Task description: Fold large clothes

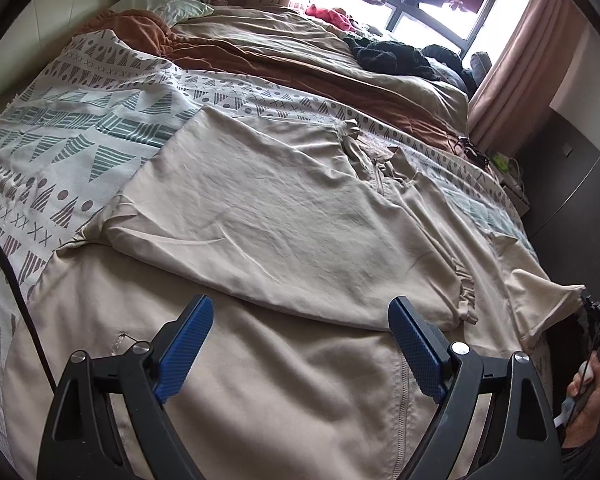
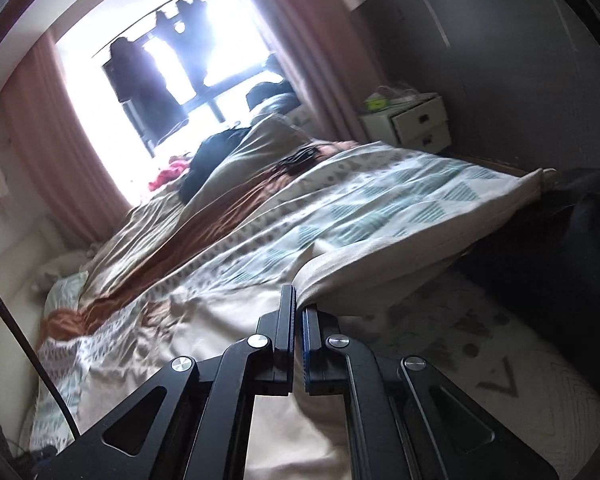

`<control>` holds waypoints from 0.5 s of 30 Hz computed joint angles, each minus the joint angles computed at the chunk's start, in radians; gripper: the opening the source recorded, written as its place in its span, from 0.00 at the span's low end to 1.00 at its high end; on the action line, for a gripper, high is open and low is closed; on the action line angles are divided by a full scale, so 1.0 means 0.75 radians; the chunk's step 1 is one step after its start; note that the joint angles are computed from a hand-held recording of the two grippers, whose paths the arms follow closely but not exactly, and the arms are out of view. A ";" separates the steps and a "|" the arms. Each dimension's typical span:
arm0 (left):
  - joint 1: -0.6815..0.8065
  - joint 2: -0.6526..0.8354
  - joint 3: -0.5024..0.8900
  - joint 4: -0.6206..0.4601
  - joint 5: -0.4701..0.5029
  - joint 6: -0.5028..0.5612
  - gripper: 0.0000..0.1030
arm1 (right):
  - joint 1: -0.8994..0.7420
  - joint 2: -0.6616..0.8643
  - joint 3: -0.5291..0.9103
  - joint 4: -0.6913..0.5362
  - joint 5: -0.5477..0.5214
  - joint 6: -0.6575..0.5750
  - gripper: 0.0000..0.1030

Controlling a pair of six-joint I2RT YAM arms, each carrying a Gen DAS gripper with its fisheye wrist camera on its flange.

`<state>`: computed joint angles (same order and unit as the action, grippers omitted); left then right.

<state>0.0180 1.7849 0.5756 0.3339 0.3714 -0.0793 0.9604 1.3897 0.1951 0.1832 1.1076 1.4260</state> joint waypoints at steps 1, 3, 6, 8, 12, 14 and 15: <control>0.004 -0.002 0.002 -0.003 0.011 -0.004 0.88 | 0.026 0.050 0.035 -0.001 -0.009 0.003 0.00; 0.013 -0.008 0.002 -0.009 0.031 -0.007 0.88 | 0.042 0.115 0.073 0.026 -0.043 -0.029 0.00; 0.028 -0.016 0.003 -0.021 0.060 -0.001 0.88 | 0.050 0.198 0.123 0.062 -0.129 -0.076 0.00; 0.041 -0.023 0.005 -0.029 0.078 0.001 0.88 | 0.031 0.256 0.157 0.102 -0.209 -0.122 0.00; 0.068 -0.031 0.010 -0.043 0.117 -0.011 0.88 | -0.048 0.400 0.240 0.215 -0.407 -0.208 0.00; 0.078 -0.033 0.012 -0.048 0.130 -0.013 0.88 | -0.085 0.461 0.252 0.267 -0.503 -0.172 0.00; 0.081 -0.032 0.013 -0.049 0.133 -0.012 0.88 | -0.133 0.438 0.254 0.265 -0.559 -0.188 0.00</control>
<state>0.0789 1.7606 0.5854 0.2972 0.4714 -0.0882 0.8610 1.7182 0.3855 0.3822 0.6886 1.2848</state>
